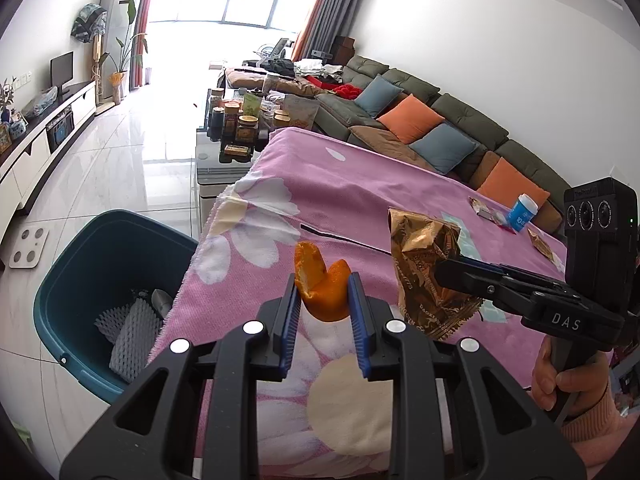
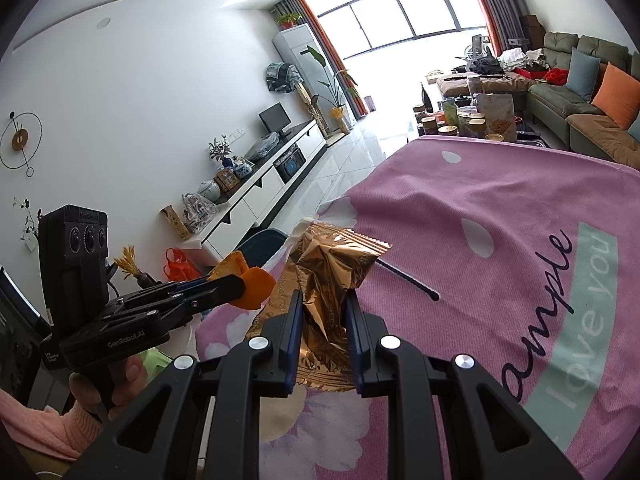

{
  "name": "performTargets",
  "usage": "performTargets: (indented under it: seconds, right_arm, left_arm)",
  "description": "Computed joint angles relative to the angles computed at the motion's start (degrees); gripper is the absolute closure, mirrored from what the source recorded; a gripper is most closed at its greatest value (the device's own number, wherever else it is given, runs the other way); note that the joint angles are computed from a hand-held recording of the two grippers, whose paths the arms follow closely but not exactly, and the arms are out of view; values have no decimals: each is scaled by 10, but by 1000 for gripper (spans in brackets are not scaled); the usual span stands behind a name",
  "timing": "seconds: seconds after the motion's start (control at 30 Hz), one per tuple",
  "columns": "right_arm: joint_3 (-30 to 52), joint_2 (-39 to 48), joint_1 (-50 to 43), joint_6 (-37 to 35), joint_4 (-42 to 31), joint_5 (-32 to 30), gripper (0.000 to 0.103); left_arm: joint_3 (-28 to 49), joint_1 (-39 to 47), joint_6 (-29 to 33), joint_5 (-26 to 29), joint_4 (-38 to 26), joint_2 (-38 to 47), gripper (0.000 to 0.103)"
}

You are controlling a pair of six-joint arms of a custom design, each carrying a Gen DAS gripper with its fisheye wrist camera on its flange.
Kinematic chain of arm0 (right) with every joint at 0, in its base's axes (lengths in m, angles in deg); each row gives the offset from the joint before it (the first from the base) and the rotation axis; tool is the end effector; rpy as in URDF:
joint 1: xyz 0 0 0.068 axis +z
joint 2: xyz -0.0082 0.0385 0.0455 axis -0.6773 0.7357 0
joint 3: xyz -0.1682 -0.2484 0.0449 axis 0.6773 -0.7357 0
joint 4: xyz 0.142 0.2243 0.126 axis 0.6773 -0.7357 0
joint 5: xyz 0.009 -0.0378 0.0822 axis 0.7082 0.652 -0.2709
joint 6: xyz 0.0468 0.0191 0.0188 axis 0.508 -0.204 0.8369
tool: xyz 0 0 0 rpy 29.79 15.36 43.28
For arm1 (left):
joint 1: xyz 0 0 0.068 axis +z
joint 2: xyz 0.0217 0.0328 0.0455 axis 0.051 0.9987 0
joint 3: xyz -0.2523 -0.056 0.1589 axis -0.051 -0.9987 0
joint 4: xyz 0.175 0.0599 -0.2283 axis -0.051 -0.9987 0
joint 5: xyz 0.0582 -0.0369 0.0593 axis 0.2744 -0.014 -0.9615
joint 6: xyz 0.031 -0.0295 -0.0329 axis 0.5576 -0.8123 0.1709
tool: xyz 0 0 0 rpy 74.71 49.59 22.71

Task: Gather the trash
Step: 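Carry the orange peel and gold foil wrapper from the bedspread to the teal bin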

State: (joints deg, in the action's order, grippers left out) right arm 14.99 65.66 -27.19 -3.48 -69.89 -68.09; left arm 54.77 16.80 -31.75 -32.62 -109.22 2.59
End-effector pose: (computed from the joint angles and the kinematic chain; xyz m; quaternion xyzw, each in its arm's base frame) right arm 0.2554 0.0935 0.2060 -0.2598 0.8458 0.3427 0.3157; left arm 0.1437 0.0235 0.2083 -0.0799 0.8970 -0.1173 0.4187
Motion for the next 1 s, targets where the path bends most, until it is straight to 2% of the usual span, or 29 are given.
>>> performTargets:
  seconds: [0.53,1.0]
  right_arm:
    - [9,18,40,14,18,13,84]
    - [23,37,68,23,30,22,84]
  left_arm:
    - [-3,60,27,29,-20,-14,79]
    - [-4,85,39,32,-29,-24,79]
